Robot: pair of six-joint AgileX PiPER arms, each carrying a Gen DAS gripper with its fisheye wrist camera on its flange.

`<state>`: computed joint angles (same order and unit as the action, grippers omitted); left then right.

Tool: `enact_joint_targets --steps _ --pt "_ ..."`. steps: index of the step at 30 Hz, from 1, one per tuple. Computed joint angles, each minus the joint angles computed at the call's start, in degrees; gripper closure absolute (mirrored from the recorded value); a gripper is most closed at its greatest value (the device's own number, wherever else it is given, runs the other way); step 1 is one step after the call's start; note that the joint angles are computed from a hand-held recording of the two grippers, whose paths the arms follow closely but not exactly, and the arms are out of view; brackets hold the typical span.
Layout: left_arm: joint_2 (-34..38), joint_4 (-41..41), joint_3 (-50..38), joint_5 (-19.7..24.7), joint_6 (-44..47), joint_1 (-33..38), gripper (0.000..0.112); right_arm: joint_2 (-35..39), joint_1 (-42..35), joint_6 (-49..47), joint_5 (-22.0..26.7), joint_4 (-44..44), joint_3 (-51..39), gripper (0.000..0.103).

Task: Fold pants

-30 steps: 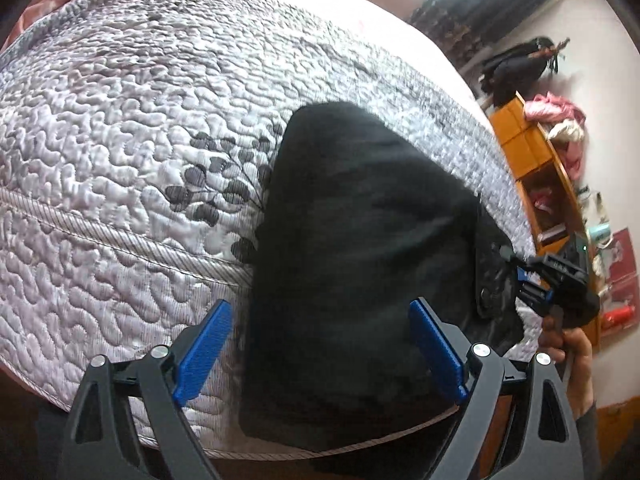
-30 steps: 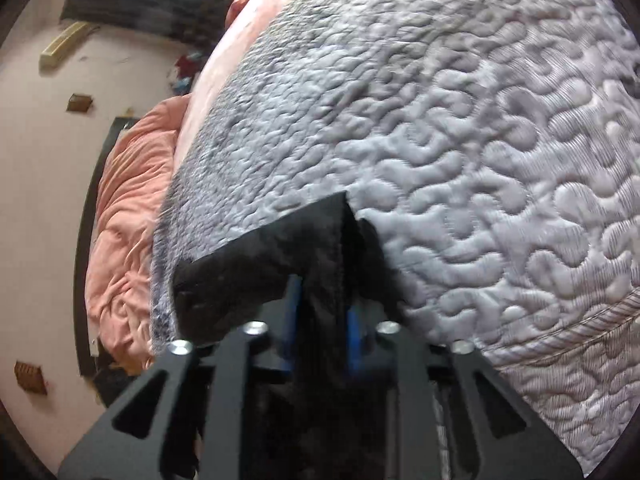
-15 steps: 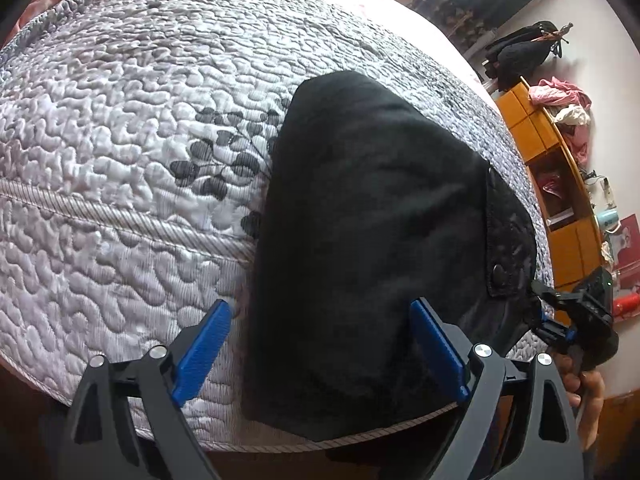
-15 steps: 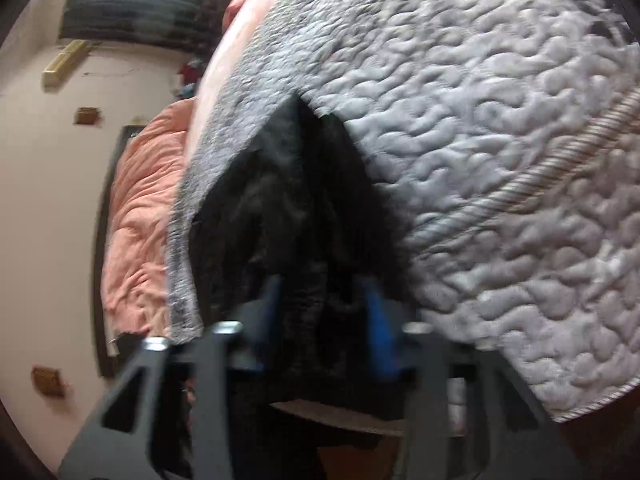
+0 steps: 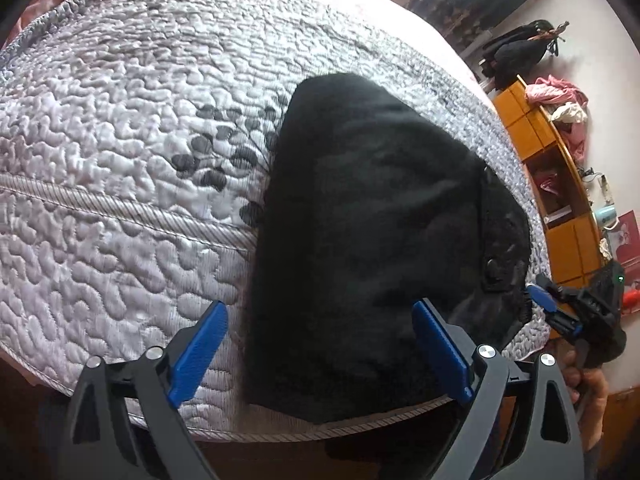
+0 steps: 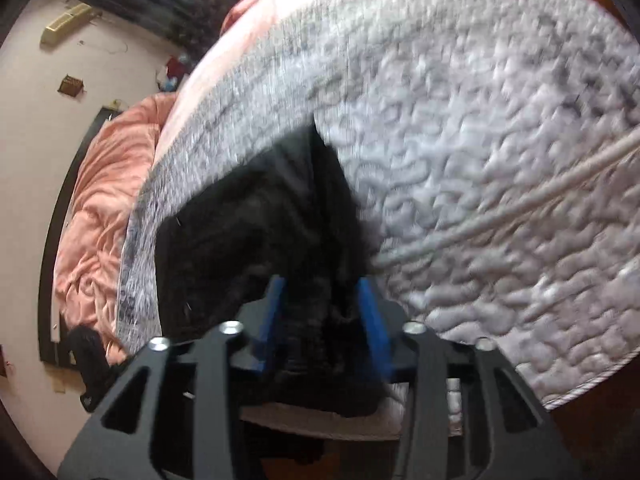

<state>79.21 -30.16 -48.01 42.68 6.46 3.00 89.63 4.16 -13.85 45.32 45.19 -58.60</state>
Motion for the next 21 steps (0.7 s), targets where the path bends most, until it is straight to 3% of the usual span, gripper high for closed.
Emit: enact_joint_targets --steps 3,8,13,14,16,21 --pt "0.5 0.9 0.0 -0.3 -0.5 -1.2 0.018 1.8 0.5 -1.3 0.3 2.0 -4.6 0.059" --pt "1.7 2.3 -0.2 -1.1 -2.7 -3.8 0.018 14.3 4.9 1.2 1.0 0.8 -19.5 0.059" --pt "4.6 2.3 -0.8 -1.2 -3.1 -5.0 0.014 26.3 5.9 10.4 6.6 -6.7 -32.1 0.064" --pt "4.6 2.7 -1.2 -1.1 -3.3 -5.2 0.015 26.0 5.6 9.9 7.0 -6.2 -32.0 0.063" --pt "4.2 2.1 -1.7 -0.1 -2.1 -4.5 0.015 21.9 3.5 5.4 6.9 -0.3 -27.7 0.046" --pt "1.9 -1.9 -0.7 2.2 3.0 1.4 0.013 6.3 -0.6 -4.7 6.6 8.7 -10.0 0.043"
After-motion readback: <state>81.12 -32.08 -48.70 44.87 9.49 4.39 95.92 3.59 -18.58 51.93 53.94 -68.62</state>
